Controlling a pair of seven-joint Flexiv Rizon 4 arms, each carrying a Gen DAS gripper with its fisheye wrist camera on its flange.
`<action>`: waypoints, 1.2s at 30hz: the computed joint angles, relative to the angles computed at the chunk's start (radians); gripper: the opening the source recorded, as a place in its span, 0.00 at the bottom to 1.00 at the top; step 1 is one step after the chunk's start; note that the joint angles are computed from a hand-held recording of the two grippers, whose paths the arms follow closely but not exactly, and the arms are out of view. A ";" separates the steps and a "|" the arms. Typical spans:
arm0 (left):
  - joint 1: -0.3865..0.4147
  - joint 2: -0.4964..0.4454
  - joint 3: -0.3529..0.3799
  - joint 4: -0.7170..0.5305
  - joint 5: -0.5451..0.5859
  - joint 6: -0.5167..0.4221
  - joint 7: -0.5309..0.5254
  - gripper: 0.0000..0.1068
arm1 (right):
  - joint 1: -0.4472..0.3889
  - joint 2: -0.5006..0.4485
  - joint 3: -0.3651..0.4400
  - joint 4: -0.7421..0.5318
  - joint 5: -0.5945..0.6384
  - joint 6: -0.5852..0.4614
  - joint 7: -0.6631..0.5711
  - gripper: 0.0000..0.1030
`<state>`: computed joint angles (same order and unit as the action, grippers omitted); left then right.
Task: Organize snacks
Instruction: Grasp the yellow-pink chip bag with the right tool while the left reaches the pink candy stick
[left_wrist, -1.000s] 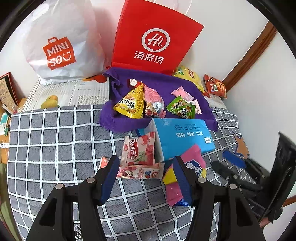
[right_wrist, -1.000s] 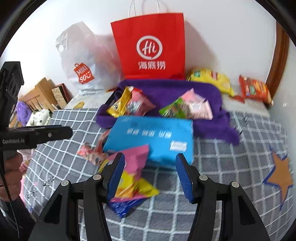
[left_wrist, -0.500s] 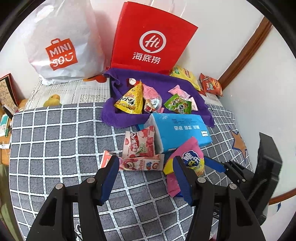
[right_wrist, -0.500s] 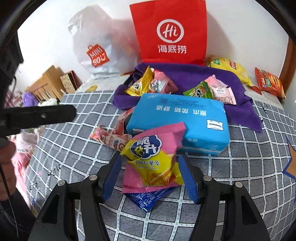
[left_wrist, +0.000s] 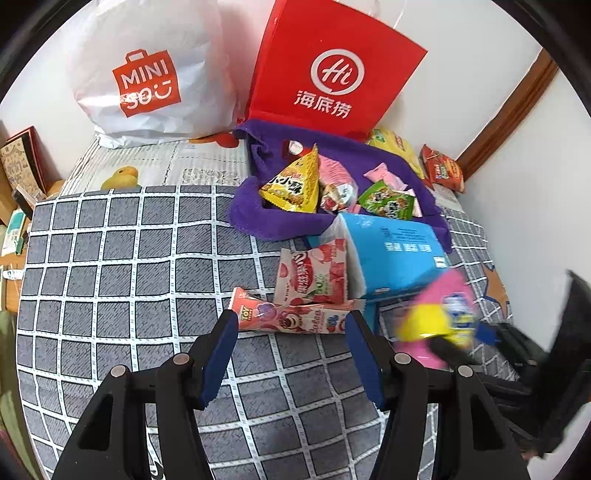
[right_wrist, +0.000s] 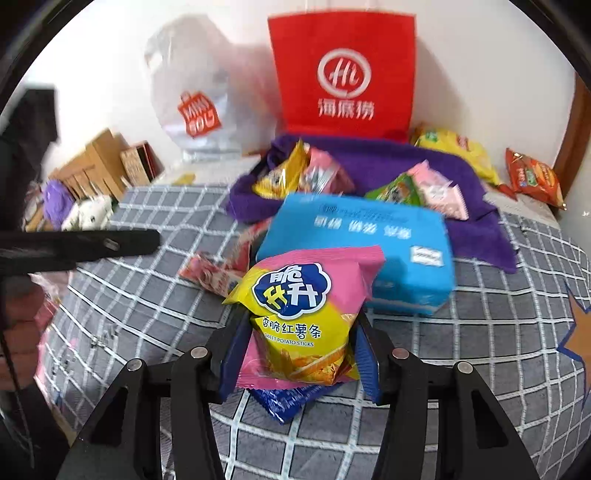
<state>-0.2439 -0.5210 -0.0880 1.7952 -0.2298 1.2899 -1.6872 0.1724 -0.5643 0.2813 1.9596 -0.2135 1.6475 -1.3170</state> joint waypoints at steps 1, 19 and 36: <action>-0.009 -0.009 0.012 -0.013 0.010 -0.009 -0.008 0.54 | -0.015 0.011 0.009 0.013 0.006 0.016 -0.004 0.51; 0.080 -0.159 -0.129 -0.116 -0.099 -0.022 0.163 0.54 | -0.108 -0.009 -0.047 0.065 0.010 0.061 0.071 0.51; -0.030 -0.076 -0.021 0.001 -0.074 -0.006 0.163 0.63 | -0.155 -0.054 0.008 0.048 -0.004 0.058 0.049 0.51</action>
